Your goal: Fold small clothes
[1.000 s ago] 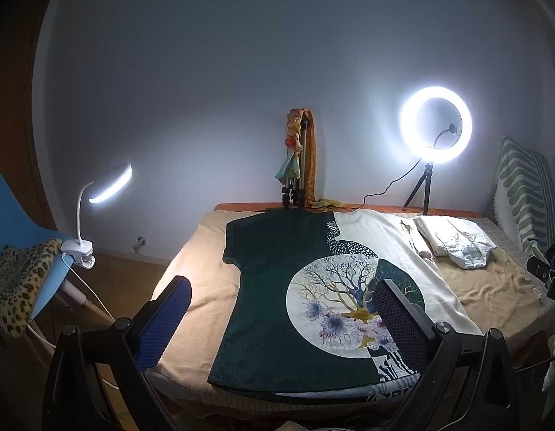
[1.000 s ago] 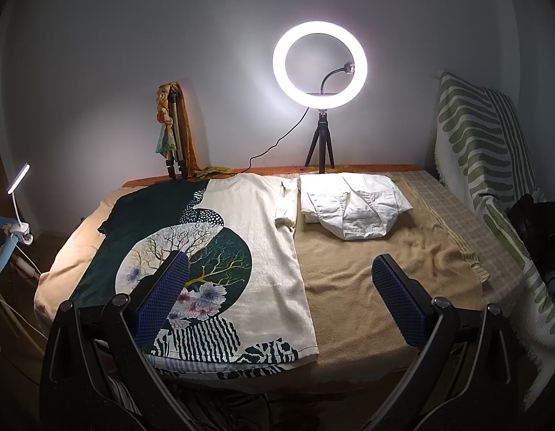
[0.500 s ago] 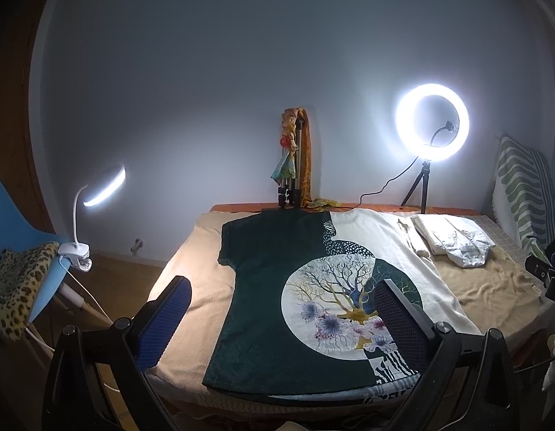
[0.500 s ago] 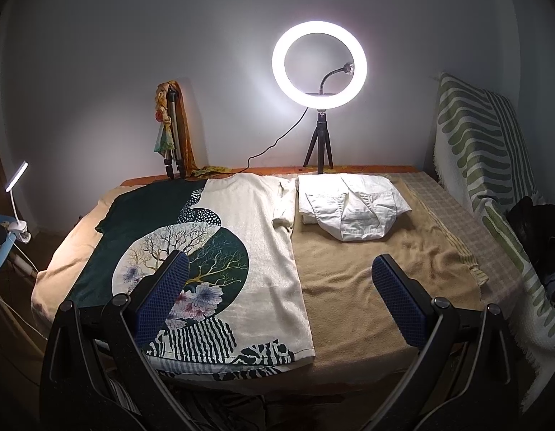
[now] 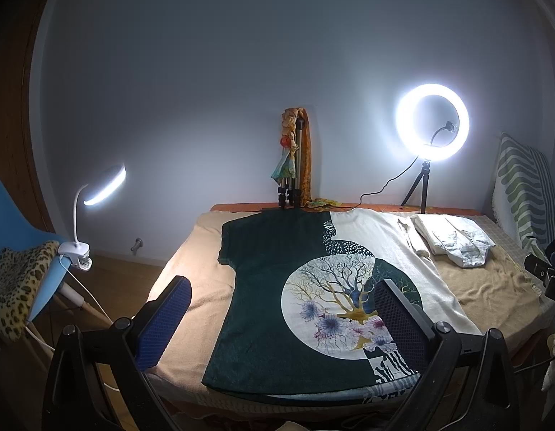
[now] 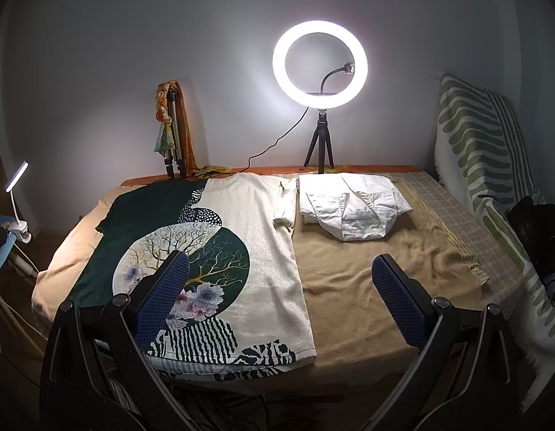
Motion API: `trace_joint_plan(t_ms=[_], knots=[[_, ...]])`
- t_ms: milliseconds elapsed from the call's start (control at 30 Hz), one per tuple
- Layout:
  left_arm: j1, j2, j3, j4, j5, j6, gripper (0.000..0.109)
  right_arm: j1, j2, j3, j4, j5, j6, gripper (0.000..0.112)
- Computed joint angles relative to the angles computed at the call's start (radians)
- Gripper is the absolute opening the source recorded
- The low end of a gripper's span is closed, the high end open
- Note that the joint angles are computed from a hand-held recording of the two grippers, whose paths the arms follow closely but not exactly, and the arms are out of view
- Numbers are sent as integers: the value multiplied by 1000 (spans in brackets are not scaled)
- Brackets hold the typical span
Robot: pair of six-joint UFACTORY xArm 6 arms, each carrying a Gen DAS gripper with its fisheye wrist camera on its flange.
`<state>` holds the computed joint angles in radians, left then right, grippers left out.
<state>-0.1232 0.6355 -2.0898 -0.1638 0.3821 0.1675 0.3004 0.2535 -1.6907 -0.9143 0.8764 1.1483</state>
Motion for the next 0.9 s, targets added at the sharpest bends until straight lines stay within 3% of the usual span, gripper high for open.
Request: trace_joint_plan(t_ms=[900], knots=[[14, 39, -51, 12, 27, -24, 102, 9, 58, -67, 7, 5, -30, 103]])
